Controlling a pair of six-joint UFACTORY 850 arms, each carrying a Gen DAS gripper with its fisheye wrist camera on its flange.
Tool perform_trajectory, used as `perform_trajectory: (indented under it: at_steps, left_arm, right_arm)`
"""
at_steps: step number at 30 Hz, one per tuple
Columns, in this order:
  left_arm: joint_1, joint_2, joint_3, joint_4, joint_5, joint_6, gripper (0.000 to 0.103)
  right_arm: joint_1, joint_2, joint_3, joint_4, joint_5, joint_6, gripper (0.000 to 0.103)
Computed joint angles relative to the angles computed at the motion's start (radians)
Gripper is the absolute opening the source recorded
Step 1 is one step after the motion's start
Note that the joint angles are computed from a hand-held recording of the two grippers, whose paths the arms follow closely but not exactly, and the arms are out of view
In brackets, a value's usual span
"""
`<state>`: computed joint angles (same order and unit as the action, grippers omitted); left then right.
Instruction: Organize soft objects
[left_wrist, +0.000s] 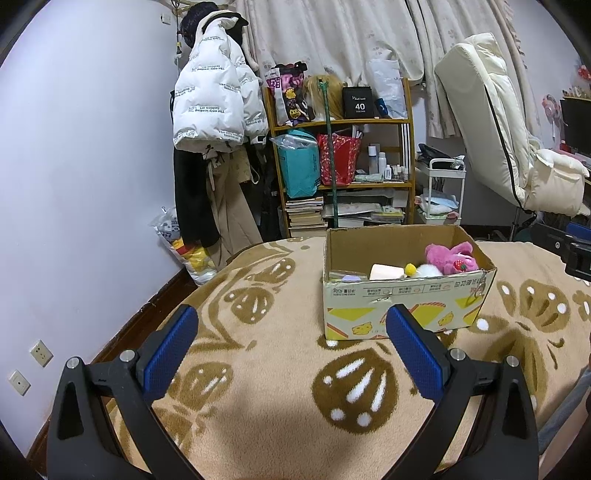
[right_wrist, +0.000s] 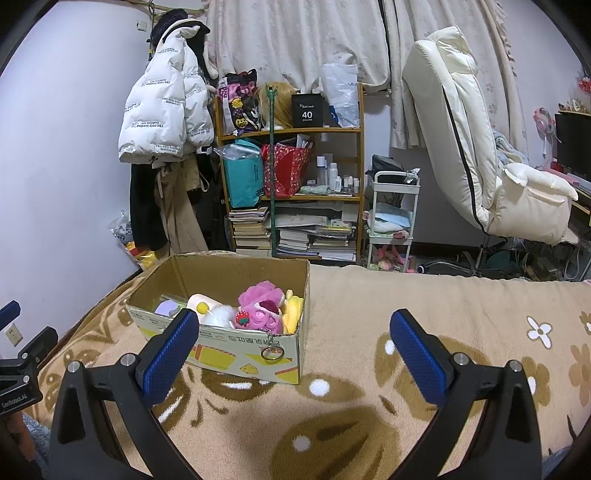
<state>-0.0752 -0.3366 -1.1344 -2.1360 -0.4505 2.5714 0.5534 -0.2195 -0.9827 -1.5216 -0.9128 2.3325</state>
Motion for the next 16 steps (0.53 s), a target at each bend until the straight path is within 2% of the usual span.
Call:
perform_trajectory:
  at_steps: [16]
  left_arm:
    - [-0.006, -0.003, 0.006, -0.025, 0.007, 0.029, 0.101]
  right_arm:
    - [-0.002, 0.002, 0.001, 0.0, 0.002, -0.002, 0.103]
